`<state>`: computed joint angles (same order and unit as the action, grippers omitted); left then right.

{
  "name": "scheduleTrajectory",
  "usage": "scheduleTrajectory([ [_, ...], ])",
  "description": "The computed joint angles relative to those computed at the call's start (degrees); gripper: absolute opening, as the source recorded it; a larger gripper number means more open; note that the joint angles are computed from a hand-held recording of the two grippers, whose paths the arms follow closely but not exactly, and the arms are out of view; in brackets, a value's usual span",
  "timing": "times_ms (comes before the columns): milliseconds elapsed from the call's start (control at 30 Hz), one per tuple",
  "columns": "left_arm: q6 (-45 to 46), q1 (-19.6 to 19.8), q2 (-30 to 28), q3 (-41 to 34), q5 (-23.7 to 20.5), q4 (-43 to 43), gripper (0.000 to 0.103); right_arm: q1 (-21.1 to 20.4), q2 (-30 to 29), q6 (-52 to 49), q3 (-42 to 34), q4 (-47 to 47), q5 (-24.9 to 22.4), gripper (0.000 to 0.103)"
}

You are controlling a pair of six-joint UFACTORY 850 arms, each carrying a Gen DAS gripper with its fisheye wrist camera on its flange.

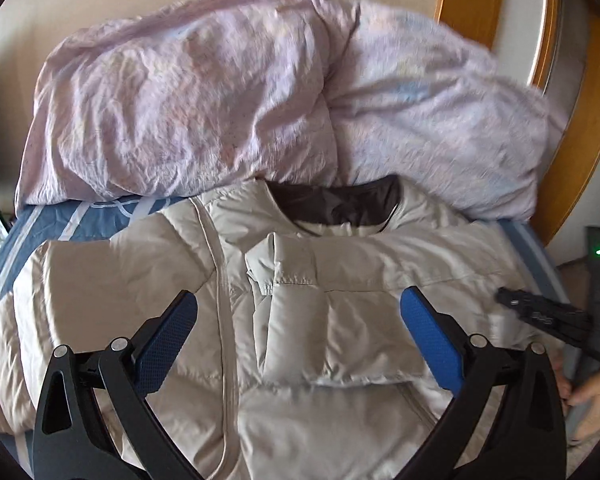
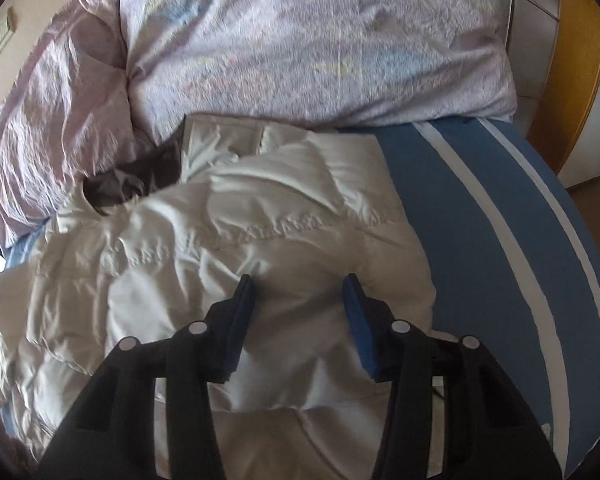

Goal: Fold large clothes

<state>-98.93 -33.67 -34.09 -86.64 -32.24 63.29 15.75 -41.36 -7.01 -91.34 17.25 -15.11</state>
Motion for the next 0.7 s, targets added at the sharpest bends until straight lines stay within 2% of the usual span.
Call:
scheduleTrajectory([
  [67,8.1,0.5,-3.3,-3.6,-2.3,-7.6,0.102,0.0,-0.9,1.2,-0.8,-1.7,-1.2,0.048],
  [100,11.6,0.6,-5.2,-5.7,-4.9,-10.9,0.102,0.1,-1.3,2.4,-1.2,-3.1,-1.9,0.048],
  [167,13.4,0.8,-7.1,-7.1,-8.8,-13.0,0.102,0.3,-2.5,4.6,-2.2,-6.1,-2.7,0.048],
  [267,15.1,2.2,-8.0,-6.8,-7.7,-17.7,0.102,0.6,-3.3,7.3,-2.6,-9.2,-2.8,0.049],
  [333,15.7,2.1,-9.0,-7.8,-8.7,-18.4,0.102,1.0,-3.5,11.1,-2.7,-13.6,-2.7,0.051],
  [400,17.4,1.8,-10.5,-9.7,-11.1,-18.4,0.102,1.9,-3.8,18.8,-3.5,-22.8,-3.7,0.051],
  [467,17.9,2.0,-10.4,-9.8,-10.7,-19.7,0.102,2.8,-3.3,24.4,-3.6,-28.8,-5.2,0.051],
  [567,12.7,2.6,-4.4,-2.4,-4.0,-17.4,0.1,4.2,0.1,19.5,0.0,-26.3,-0.8,0.052],
  [633,5.6,2.1,0.5,3.6,-1.7,-11.1,0.1,6.0,1.1,18.6,0.8,-28.0,0.8,0.053],
  [700,-4.0,1.5,7.2,11.6,0.2,-3.3,0.1,8.1,0.9,13.4,0.1,-25.1,1.1,0.055],
])
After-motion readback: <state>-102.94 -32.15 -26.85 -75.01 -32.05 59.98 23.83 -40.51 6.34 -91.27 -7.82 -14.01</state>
